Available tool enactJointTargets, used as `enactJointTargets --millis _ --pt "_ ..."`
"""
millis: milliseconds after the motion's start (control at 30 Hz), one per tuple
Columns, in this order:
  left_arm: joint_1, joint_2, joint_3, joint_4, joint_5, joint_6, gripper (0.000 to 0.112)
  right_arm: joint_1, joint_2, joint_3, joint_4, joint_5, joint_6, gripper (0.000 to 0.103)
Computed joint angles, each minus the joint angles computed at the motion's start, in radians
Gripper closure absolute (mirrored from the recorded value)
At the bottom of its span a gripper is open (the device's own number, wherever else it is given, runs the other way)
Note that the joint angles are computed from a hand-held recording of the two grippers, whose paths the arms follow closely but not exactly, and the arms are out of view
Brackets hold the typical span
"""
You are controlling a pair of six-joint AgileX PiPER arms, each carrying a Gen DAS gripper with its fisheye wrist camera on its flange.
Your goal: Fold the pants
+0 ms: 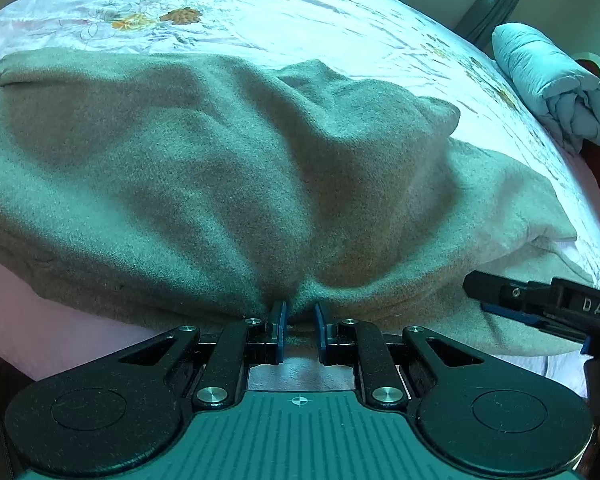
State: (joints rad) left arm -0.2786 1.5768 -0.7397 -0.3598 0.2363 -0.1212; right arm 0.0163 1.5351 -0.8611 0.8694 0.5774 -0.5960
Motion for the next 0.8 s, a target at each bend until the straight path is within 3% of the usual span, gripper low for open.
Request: enactJointTargets --millis 267,433,533,633,800 --pt "-0.018 0.002 -0.006 0.095 -0.001 -0.097 0.096 -0.098 0.035 -0.025 0.033 0.004 -0.041 0.046" --pt "-0.008 0.005 -0.006 0.046 0.001 -0.046 0.097 -0.214 0.102 -0.062 0.122 0.037 -0.062 0.053" --pt "-0.003 0.008 -0.004 0.015 -0.003 -0.016 0.097 -0.269 0.144 -0.086 0.178 0.051 -0.047 0.065" --pt "-0.001 0.011 -0.006 0.008 -0.003 -0.008 0.096 -0.284 0.188 -0.113 0.187 0.036 -0.017 0.088" --pt "0.002 0.011 -0.003 -0.005 -0.004 0.005 0.096 -0.292 0.221 -0.127 0.242 0.051 -0.056 0.099"
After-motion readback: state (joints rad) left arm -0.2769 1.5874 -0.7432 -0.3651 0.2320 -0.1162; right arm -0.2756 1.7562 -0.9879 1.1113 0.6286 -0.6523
